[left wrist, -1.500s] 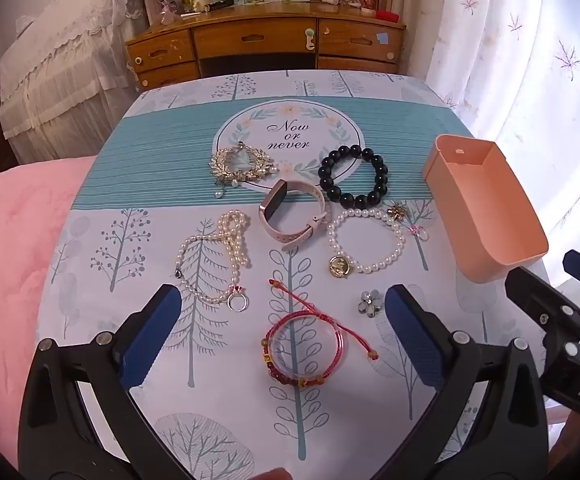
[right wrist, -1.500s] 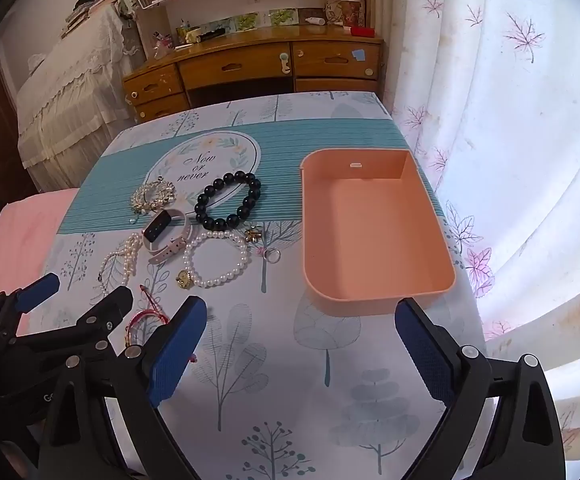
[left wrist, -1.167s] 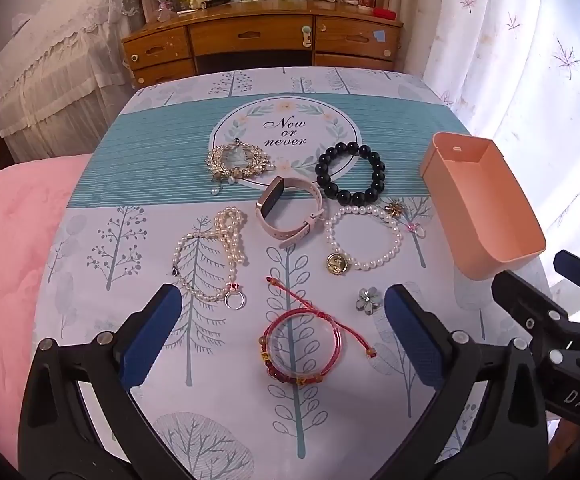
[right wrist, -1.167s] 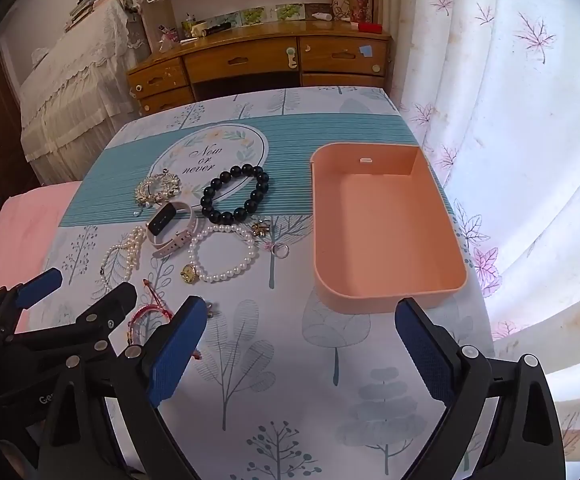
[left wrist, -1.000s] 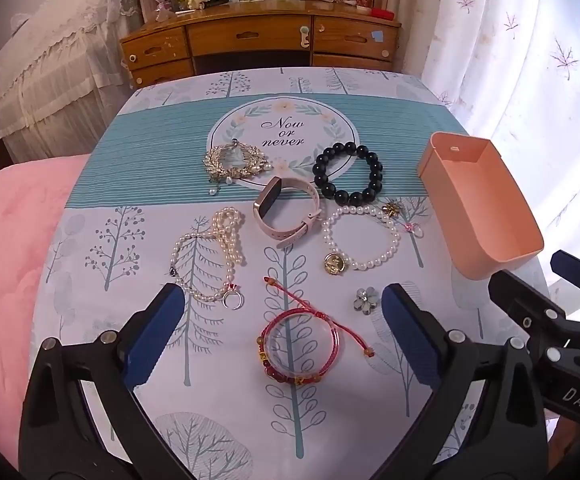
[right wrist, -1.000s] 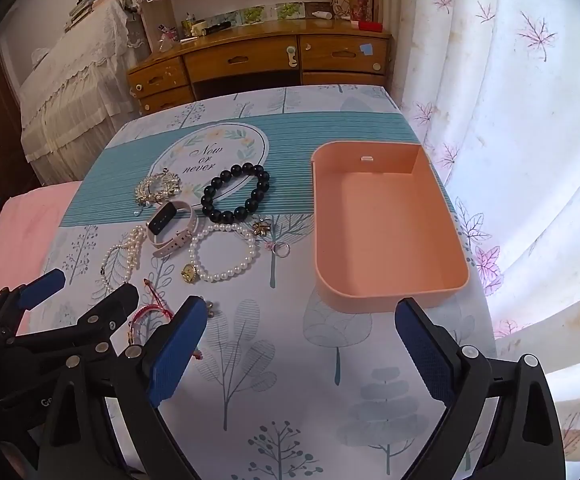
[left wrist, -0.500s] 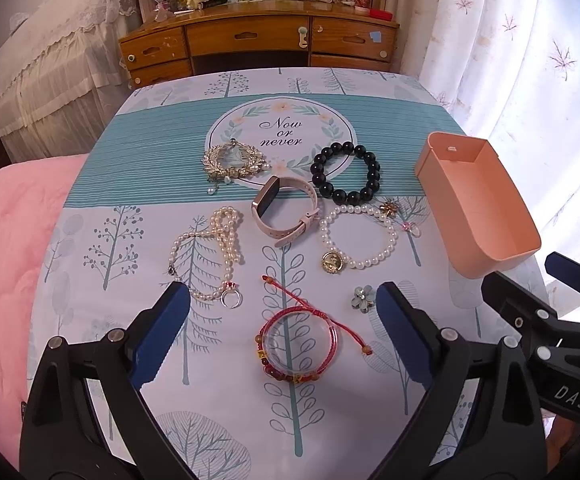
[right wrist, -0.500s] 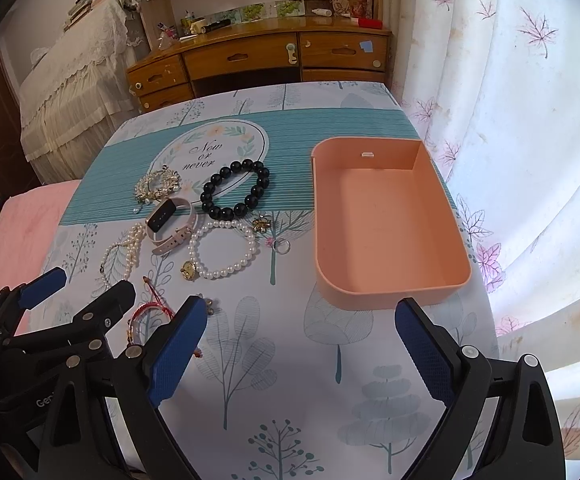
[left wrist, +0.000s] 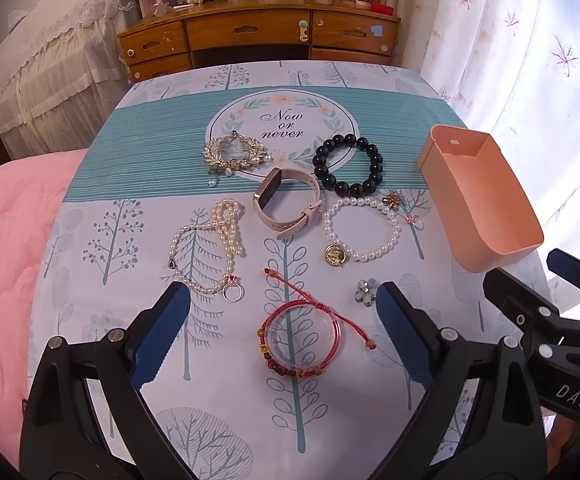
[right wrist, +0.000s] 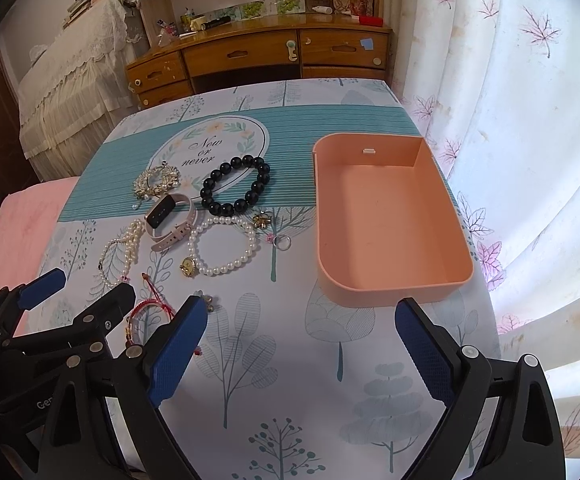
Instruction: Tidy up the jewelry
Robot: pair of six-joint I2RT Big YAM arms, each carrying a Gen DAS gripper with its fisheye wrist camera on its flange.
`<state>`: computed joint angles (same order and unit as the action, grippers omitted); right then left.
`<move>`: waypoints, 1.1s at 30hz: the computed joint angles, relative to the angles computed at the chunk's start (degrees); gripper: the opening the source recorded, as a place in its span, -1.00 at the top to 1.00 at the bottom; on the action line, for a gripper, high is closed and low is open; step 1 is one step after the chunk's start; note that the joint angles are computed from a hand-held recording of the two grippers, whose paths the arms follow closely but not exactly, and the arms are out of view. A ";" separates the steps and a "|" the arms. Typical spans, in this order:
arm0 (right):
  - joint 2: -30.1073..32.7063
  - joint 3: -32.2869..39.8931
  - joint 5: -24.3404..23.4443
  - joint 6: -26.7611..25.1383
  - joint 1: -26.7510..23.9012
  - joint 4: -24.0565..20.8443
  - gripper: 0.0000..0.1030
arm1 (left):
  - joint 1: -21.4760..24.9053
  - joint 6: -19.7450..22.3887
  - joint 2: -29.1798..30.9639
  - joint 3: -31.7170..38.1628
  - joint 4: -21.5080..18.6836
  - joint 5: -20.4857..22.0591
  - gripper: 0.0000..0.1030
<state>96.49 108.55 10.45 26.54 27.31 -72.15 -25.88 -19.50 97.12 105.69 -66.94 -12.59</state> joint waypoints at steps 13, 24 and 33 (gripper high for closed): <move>0.12 0.20 -0.16 0.06 0.18 -0.14 -0.87 | 0.18 -0.03 0.00 -0.29 -0.42 0.70 -0.81; 0.75 1.06 -0.87 0.08 0.30 -0.94 -0.79 | 0.47 0.01 0.06 -0.27 -0.88 1.18 -0.81; 1.99 2.67 -1.04 -0.33 0.54 -2.02 -0.66 | 0.67 -0.08 0.22 -0.28 -1.03 1.22 -0.81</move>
